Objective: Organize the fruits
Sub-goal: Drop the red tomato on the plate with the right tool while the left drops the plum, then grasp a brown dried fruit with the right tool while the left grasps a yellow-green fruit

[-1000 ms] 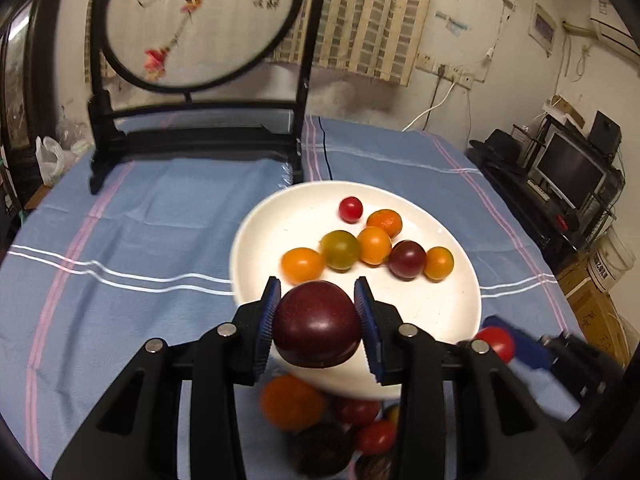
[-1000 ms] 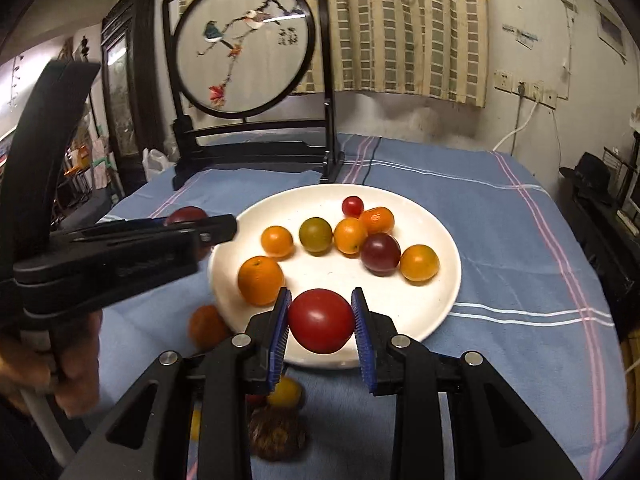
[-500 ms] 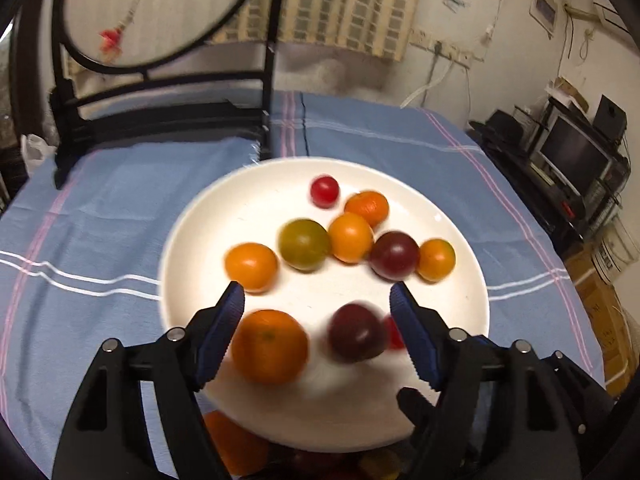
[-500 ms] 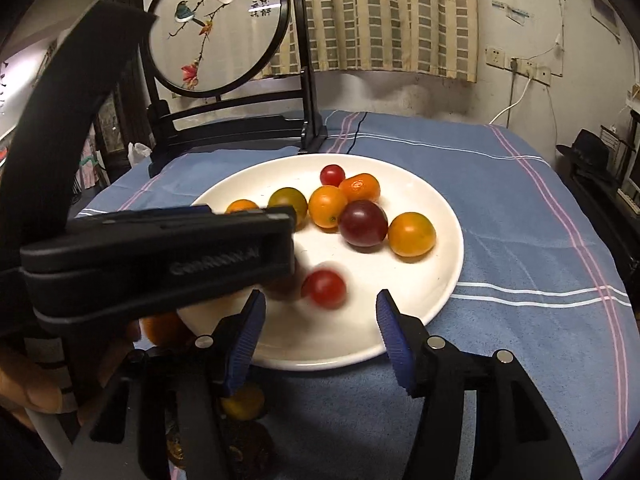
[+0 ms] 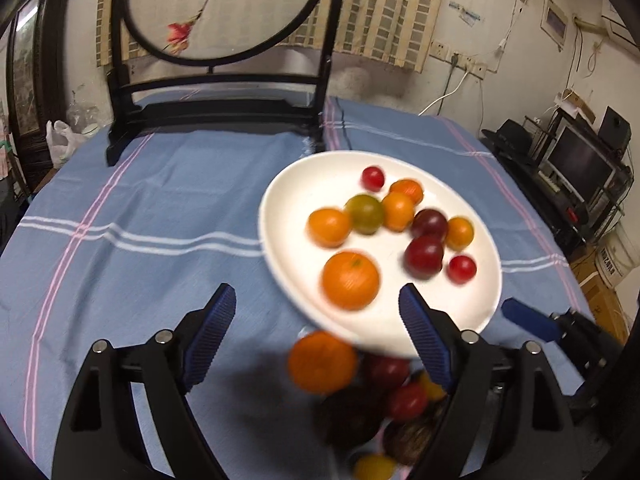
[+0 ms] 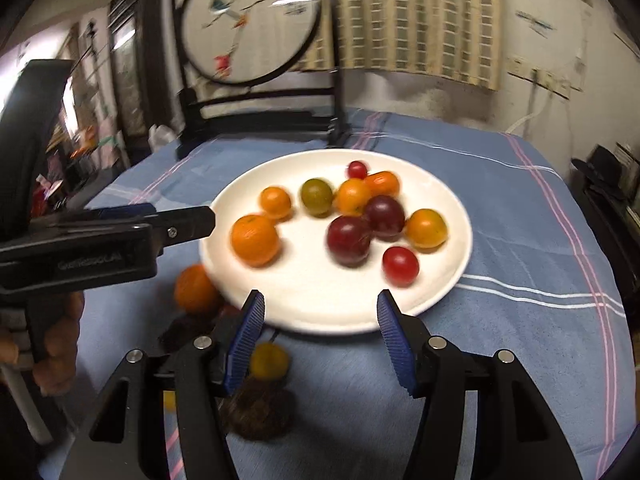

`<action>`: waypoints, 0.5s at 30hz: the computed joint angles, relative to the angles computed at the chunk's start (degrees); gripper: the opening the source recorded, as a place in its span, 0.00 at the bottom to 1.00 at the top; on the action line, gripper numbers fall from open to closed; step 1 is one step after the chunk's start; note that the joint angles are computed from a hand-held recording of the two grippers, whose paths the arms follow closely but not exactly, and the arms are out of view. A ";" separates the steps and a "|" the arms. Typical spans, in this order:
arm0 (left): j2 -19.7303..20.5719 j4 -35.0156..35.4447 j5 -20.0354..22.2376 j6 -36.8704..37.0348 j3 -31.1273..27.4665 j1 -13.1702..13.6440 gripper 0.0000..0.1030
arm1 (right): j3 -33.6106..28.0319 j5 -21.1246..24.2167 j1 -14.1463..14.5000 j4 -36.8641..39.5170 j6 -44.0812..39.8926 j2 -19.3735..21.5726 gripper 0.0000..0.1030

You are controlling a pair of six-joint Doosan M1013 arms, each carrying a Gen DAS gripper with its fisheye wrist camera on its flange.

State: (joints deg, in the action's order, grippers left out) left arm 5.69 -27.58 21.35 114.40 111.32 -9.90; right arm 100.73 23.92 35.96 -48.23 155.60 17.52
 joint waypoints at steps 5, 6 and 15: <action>-0.64 2.55 -1.07 -1.43 1.98 1.22 0.83 | 0.90 -2.62 -0.17 15.86 -17.77 -0.90 0.58; -0.62 4.16 -1.19 -2.78 2.15 1.22 0.83 | 1.07 -2.44 -0.03 17.04 -19.34 -1.01 0.58; -0.37 6.87 0.06 -4.38 2.23 1.79 0.84 | 2.35 -1.26 0.71 20.80 -24.81 -1.91 0.58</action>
State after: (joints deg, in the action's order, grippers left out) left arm 5.32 -20.71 21.41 110.03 113.55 -8.11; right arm 103.08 22.65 36.67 -27.43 130.79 15.60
